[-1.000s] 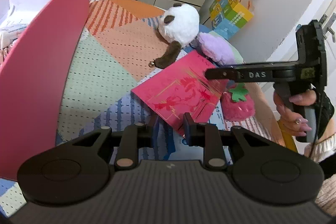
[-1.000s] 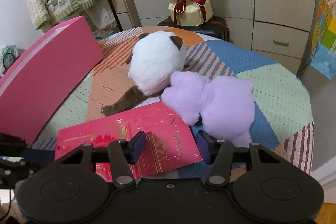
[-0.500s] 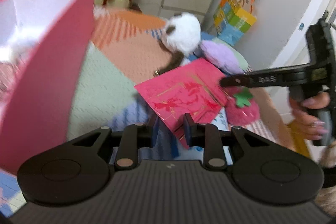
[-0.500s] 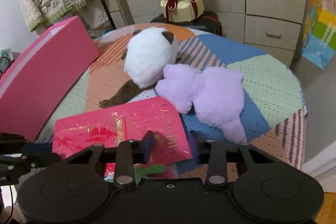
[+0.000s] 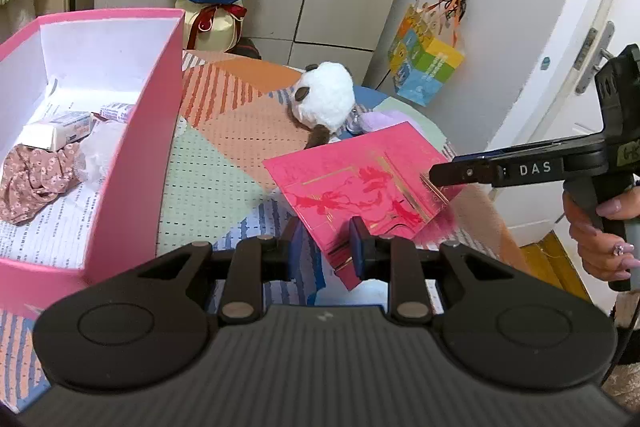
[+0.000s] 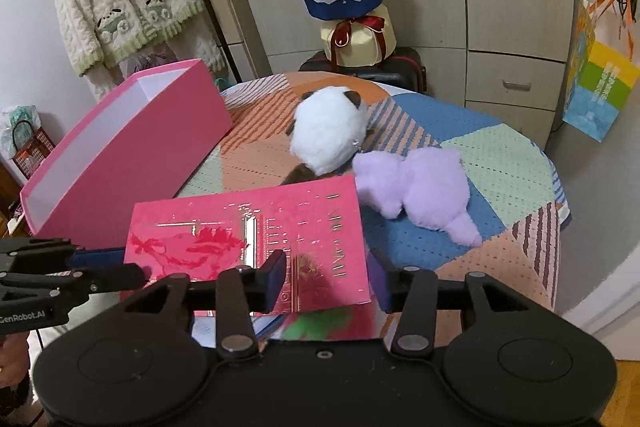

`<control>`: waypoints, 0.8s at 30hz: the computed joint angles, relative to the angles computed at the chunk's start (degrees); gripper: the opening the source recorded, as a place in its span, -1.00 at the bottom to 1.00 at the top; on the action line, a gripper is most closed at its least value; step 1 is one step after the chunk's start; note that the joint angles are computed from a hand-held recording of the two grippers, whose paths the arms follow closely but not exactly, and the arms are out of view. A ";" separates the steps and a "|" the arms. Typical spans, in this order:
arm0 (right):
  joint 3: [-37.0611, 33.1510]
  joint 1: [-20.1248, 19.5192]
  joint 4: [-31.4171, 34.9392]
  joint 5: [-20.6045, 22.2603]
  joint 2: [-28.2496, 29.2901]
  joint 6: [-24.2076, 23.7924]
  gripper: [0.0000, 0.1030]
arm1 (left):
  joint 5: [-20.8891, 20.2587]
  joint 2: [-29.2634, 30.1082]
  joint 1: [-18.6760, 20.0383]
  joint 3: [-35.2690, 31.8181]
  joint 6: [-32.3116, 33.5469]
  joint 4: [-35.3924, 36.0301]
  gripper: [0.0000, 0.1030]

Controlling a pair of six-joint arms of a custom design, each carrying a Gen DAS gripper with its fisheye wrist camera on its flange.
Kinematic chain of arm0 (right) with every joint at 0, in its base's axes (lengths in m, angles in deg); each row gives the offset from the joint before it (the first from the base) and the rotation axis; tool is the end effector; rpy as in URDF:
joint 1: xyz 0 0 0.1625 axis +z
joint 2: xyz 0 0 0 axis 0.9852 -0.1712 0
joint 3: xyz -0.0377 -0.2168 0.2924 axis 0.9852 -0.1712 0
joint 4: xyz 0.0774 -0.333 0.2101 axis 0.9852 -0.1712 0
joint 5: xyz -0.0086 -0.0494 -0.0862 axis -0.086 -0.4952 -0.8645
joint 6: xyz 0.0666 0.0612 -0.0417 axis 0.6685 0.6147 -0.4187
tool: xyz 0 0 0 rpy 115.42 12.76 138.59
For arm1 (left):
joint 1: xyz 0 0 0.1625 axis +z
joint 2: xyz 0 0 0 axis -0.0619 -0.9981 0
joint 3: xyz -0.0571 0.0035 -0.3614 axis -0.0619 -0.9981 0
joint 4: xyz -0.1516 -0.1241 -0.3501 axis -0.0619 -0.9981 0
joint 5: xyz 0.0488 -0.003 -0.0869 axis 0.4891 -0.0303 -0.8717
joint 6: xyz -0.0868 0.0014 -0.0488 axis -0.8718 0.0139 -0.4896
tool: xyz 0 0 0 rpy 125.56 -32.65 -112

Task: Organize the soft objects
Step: 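Lift the red envelope off the table with the left gripper, then carry the red envelope into the pink box and open the left gripper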

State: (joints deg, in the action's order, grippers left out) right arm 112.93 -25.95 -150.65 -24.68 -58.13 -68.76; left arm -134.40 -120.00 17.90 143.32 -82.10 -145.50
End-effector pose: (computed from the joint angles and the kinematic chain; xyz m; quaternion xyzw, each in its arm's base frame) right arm -0.0898 -0.3786 0.3467 0.2622 -0.9115 0.2535 0.1904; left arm -0.3191 -0.2897 -0.0531 0.2355 0.8989 -0.3321 0.1621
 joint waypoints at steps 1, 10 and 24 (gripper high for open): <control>0.37 0.22 0.14 -0.41 -0.63 0.20 0.11 | -0.38 -0.65 -0.24 0.49 -0.04 0.05 -0.54; 6.21 -0.51 4.83 -2.76 -11.16 -0.27 0.23 | -4.29 -8.69 -3.46 5.54 -1.40 5.58 -0.53; 15.24 -1.74 17.87 -5.43 -32.66 -3.06 0.24 | -8.31 -23.46 -11.57 16.35 -9.95 15.65 -0.53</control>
State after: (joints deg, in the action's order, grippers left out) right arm 128.17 -27.69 -132.78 -30.11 -90.80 -71.82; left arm -142.71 -143.47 6.33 159.67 -92.05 -129.85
